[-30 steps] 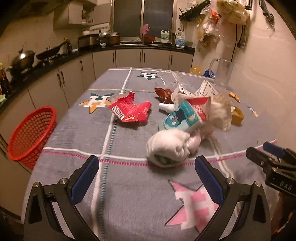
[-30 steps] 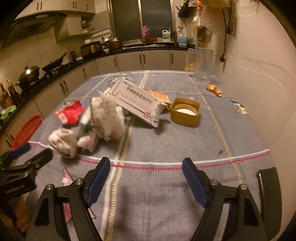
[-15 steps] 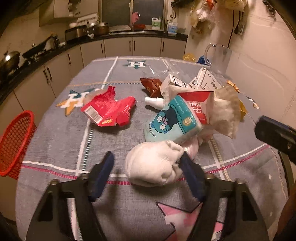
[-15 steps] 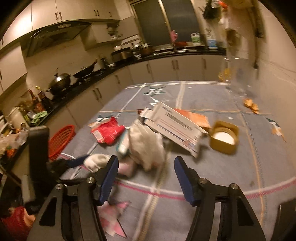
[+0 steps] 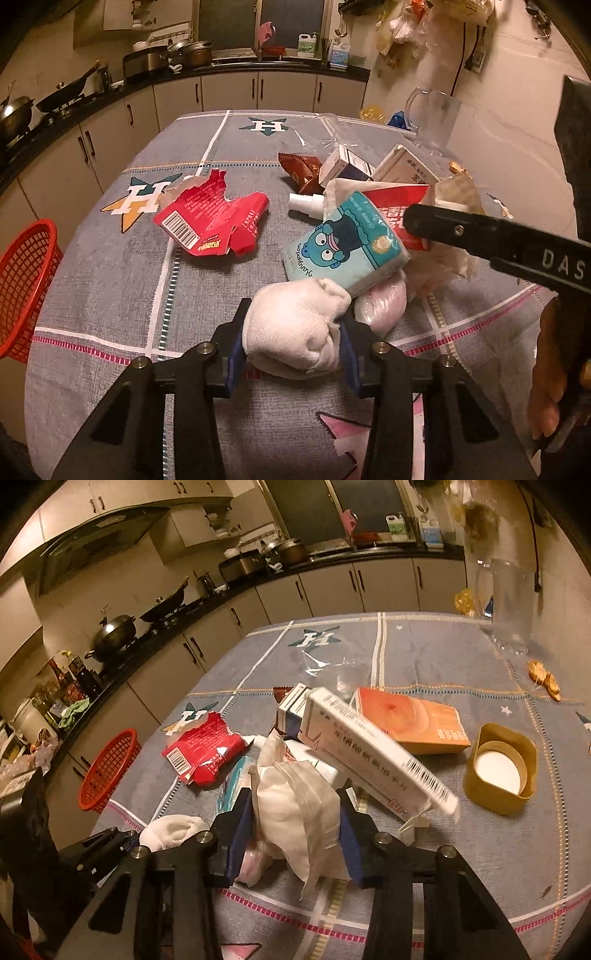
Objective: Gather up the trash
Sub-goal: 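Grasp the white cloth bundle with the left tool while the right tool grasps the white plastic bag, then carry both items to the red basket and open both tools over it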
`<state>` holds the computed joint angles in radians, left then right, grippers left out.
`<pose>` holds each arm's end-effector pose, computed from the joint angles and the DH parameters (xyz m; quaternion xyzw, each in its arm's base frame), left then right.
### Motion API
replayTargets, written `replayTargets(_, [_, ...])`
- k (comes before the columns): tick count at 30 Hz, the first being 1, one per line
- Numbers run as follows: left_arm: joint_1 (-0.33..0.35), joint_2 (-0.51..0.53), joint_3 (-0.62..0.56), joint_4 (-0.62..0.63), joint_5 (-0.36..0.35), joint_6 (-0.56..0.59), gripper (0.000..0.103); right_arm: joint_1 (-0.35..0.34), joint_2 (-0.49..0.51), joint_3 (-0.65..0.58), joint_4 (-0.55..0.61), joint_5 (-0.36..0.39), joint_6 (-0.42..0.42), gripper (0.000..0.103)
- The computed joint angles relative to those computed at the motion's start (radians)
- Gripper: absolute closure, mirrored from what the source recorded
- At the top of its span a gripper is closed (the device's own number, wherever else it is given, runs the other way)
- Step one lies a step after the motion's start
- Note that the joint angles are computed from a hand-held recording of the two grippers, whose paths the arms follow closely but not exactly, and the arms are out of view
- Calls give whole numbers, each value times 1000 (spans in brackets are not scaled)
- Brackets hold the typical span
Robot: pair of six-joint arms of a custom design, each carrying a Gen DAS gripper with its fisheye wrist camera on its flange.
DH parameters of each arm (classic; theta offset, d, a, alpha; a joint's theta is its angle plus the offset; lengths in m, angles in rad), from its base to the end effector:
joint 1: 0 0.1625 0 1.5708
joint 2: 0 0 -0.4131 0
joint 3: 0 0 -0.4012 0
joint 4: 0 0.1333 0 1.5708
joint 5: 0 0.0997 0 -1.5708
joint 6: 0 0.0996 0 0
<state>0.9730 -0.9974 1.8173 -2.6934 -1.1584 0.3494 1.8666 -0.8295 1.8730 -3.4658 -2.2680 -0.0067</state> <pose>-0.2059 -0.6101 0.1588 0.4139 0.8752 -0.1715 0.1826 0.2424 -0.5575 0.1452 -0.0105 -0.8674 0.4289 0.2519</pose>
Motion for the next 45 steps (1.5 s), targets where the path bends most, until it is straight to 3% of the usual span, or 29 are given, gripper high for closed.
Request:
replayTargets(11, [-4,-52,10,-7,-32,-17,65,73,-61,106,-150,-53,-12,58])
replayTargets(17, [4,-92,0,-21,-23,-28,65,129,-42,79,-209,-67,-58,58])
replayTargets(26, [59,-110,-86,-54,51,-5,65,142,31,-91,21,91,-27,58])
replayTargets(37, [199,-16,-324,-30,184,28,65,131,304,-552,403,187,-53,58])
replayTargets(45, [275,49,-438,26,203,14,64,117,511,-897,658,217,-56,58])
